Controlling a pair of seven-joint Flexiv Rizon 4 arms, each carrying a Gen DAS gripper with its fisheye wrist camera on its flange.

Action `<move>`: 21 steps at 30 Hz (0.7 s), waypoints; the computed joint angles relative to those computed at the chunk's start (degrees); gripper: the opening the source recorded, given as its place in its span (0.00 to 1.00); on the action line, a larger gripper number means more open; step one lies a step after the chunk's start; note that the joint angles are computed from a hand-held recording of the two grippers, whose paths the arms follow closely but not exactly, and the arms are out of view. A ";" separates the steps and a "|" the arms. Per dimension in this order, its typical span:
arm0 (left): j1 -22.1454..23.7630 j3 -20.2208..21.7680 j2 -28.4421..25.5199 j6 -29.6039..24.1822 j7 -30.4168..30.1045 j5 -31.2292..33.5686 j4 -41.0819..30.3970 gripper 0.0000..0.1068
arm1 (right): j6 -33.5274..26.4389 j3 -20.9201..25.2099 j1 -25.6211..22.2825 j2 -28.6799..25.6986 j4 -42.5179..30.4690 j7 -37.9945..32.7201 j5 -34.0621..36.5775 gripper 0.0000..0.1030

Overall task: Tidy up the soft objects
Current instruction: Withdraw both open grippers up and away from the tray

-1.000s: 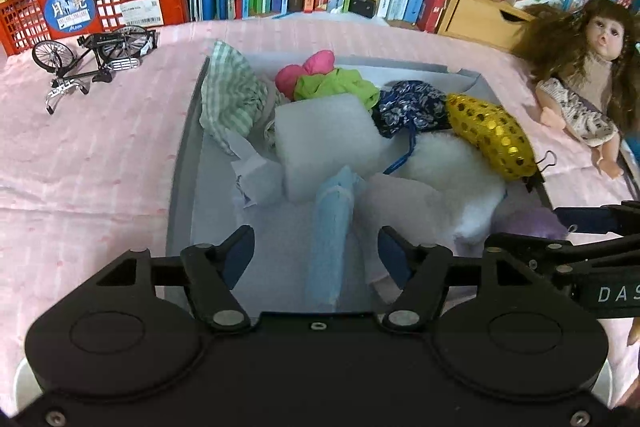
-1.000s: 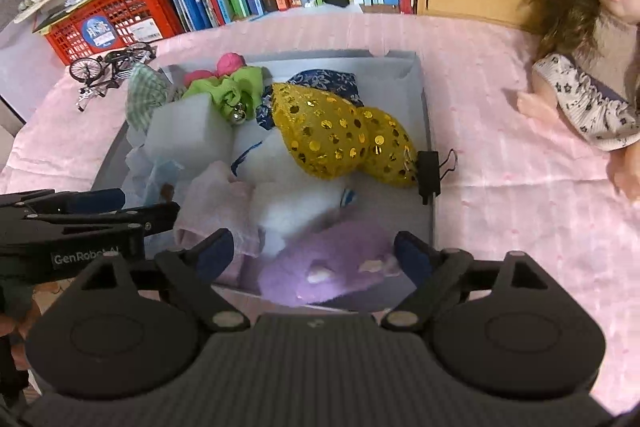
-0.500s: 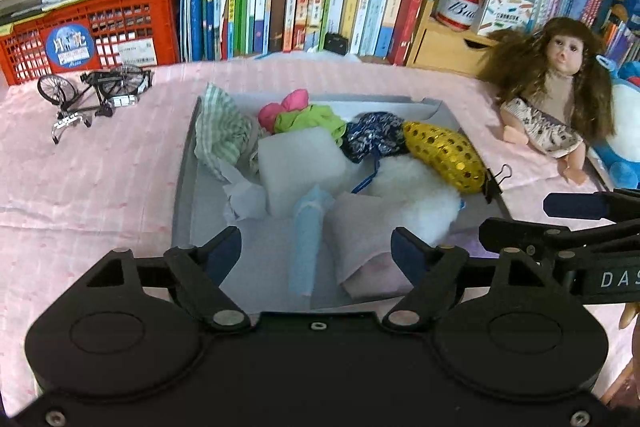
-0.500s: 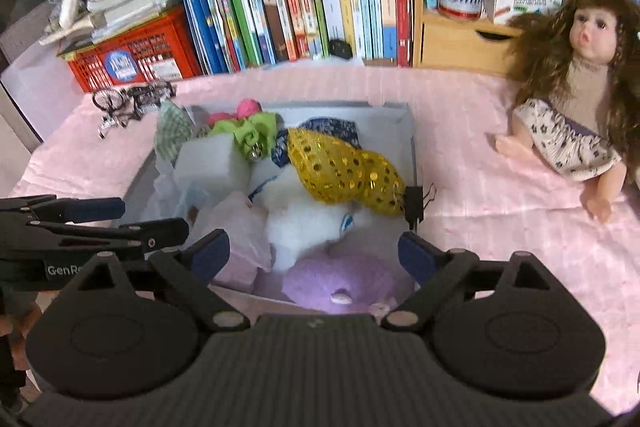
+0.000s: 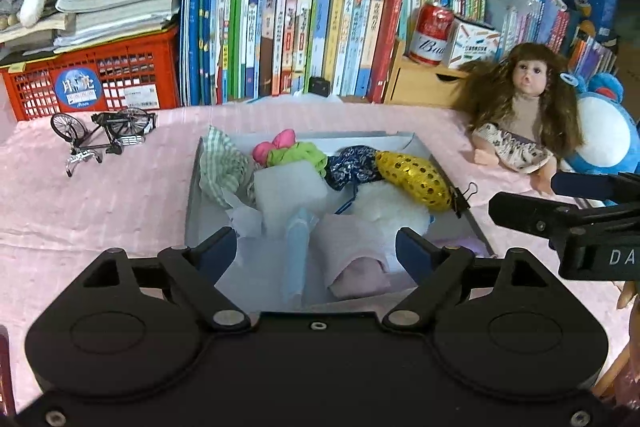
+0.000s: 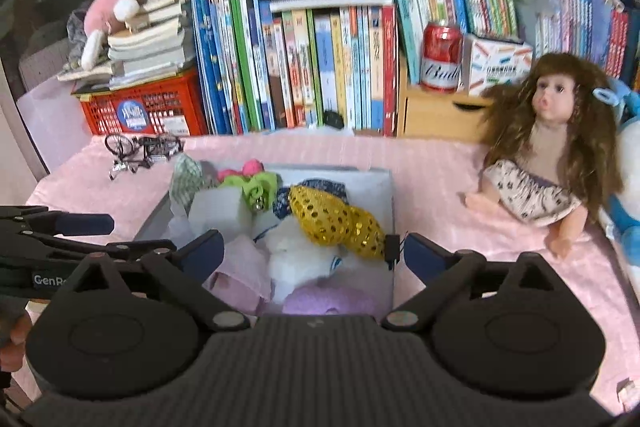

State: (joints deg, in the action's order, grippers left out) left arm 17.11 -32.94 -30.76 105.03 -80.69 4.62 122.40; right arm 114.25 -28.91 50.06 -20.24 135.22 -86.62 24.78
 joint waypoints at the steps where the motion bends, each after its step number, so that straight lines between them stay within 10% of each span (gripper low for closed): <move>1: 1.04 -0.95 0.15 0.81 -0.09 0.50 0.69 0.81 | 1.08 -0.56 0.84 -0.01 0.42 -0.30 0.56 0.99; 13: 10.73 -7.82 1.17 6.63 -4.73 10.26 6.45 0.87 | 13.12 3.18 3.41 -0.61 2.12 -8.61 12.11 1.00; 21: 7.16 -0.76 3.45 14.27 -8.31 16.21 8.79 0.94 | 19.72 10.90 0.13 -1.83 1.76 -12.87 17.88 1.00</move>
State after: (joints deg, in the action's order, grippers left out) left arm 24.27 -33.70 -27.32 119.30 -89.00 20.83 131.19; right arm 133.97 -18.01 50.19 -22.07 136.98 -99.50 42.66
